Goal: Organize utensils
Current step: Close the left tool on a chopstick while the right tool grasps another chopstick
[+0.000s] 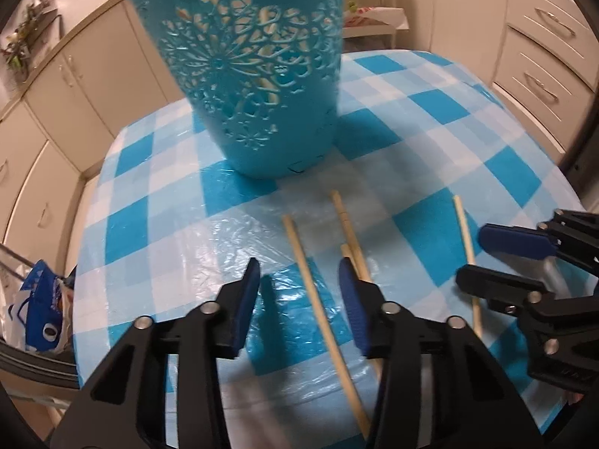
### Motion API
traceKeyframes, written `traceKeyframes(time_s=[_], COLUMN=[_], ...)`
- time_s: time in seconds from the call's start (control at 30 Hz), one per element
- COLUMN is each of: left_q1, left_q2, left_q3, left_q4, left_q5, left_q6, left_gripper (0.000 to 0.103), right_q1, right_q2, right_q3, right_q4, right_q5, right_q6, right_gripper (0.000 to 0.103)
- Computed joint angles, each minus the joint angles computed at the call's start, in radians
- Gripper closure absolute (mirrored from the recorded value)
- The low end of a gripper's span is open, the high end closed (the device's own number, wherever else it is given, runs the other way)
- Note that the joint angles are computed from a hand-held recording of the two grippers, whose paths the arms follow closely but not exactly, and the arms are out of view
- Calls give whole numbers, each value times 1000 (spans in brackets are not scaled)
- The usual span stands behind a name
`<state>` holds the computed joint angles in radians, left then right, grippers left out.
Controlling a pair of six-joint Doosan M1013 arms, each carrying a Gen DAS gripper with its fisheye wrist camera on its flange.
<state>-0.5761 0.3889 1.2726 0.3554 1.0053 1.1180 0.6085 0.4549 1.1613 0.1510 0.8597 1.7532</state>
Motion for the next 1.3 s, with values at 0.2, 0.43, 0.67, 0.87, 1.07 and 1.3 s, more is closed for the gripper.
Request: traceKeyframes(time_s=[0.2,0.43,0.67,0.87,1.07,1.3], left_q1=[44,55,54,58,62,63], left_q2=[-28,-34,-22,-38,-31,-24], left_q3=[38,42,19,38,30,21], left_q4=[-136,-171,-194,-170,-189,-184], left_q5=[-55,-46,-16,-32,-2,4], left_q6=[-5,21,66,21,36,43], left_gripper=[87,94,96,98,98,98], right_q1=[3,-16,-3,-6,15,26], right_q2=[47,58,88,104,103,90], right_q3=[-88,-115,-174,-206,-209,-186], right_q4=[-1,21,18,5,-69,-123], right_q5=[109,176,253,307,310,282], right_q6=[-100,-20,-91,-48,37,131], right_gripper=[70,89,91,91,87,87])
